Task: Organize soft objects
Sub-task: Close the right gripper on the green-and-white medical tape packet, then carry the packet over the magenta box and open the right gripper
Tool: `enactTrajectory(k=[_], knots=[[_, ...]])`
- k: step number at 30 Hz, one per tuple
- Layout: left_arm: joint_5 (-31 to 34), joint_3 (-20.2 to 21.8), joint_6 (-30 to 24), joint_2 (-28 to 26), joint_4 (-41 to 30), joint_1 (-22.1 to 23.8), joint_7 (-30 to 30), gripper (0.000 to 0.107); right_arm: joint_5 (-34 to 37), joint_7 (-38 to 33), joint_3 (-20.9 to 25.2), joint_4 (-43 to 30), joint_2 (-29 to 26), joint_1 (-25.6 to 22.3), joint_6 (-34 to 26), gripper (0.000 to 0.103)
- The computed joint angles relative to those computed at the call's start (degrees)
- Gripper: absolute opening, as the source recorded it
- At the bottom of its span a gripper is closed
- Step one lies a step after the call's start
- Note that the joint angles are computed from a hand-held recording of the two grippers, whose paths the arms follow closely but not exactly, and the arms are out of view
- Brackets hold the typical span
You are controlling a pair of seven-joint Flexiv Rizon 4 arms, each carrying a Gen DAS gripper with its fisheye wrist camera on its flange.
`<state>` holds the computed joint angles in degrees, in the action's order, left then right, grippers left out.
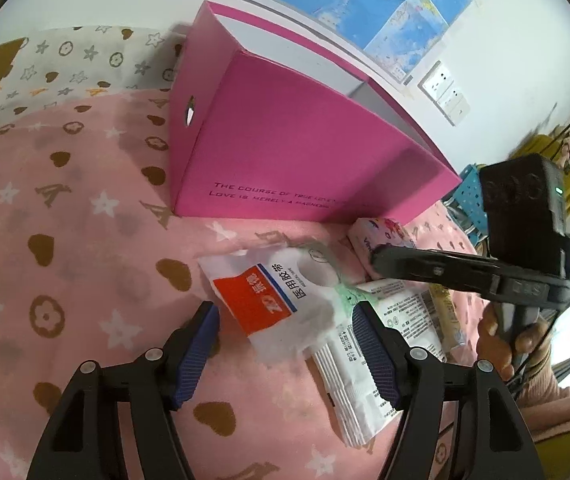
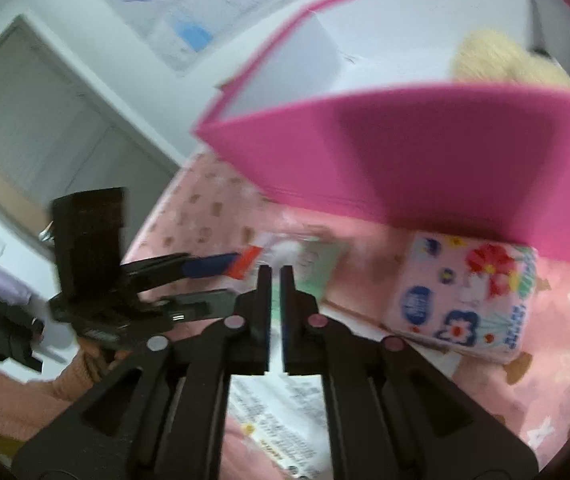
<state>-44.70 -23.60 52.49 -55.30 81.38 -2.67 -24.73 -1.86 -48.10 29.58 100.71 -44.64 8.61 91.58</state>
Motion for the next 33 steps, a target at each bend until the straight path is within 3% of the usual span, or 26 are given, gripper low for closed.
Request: enactTrajectory(k=[3,7,10,14,18,24,26,28,33], knots=[[-0.1,-0.2,0.6,0.2,0.5,0.1,0.7,0.07,-0.6,-0.3,-0.3,-1.5,-0.4,0.2,-3.9,0.033],[-0.1,-0.1,0.8,0.6,0.9,-0.1,0.7,0.071,0.6,-5.1,3.8,-5.9,-3.7,-2.1,-9.1,0.04],[-0.1,-0.1,0.5,0.9,1.3,0.0,0.6,0.07,2.8,-6.8,3.1,-6.8,-4.2,-1.0,-7.8,0.042],[-1.3,-0.6,-3.1,0.5,0.7,0.9,-0.4,0.069,4.3,-8.2,1.1,-5.1,-2.7,0.6,-4.7,0.035],[-5.6,-2.9,-4.6,1.6,2.5,2.7,2.7,0.067,4.5,-8.5,0.2,-3.0,-0.8,1.2,-1.9,0.03],[-10.2,-2.9,-4.7,3.8,4.2,2.2,6.2,0.067,2.3,-6.1,-4.4,0.6,3.0,4.0,3.8,0.025],[-11.8,-2.7,-4.1,4.5,4.7,1.8,6.9,0.066,0.9,-5.6,-3.7,1.1,3.3,3.1,5.4,0.021],[-13.5,-2.9,-4.0,5.5,5.4,1.8,8.3,0.065,-0.8,-5.2,-4.0,2.0,4.4,2.9,6.9,0.009],[-17.9,-3.3,-4.4,7.8,6.0,1.5,12.4,0.065,-4.6,-3.2,-5.4,3.0,6.1,2.7,9.6,0.008]])
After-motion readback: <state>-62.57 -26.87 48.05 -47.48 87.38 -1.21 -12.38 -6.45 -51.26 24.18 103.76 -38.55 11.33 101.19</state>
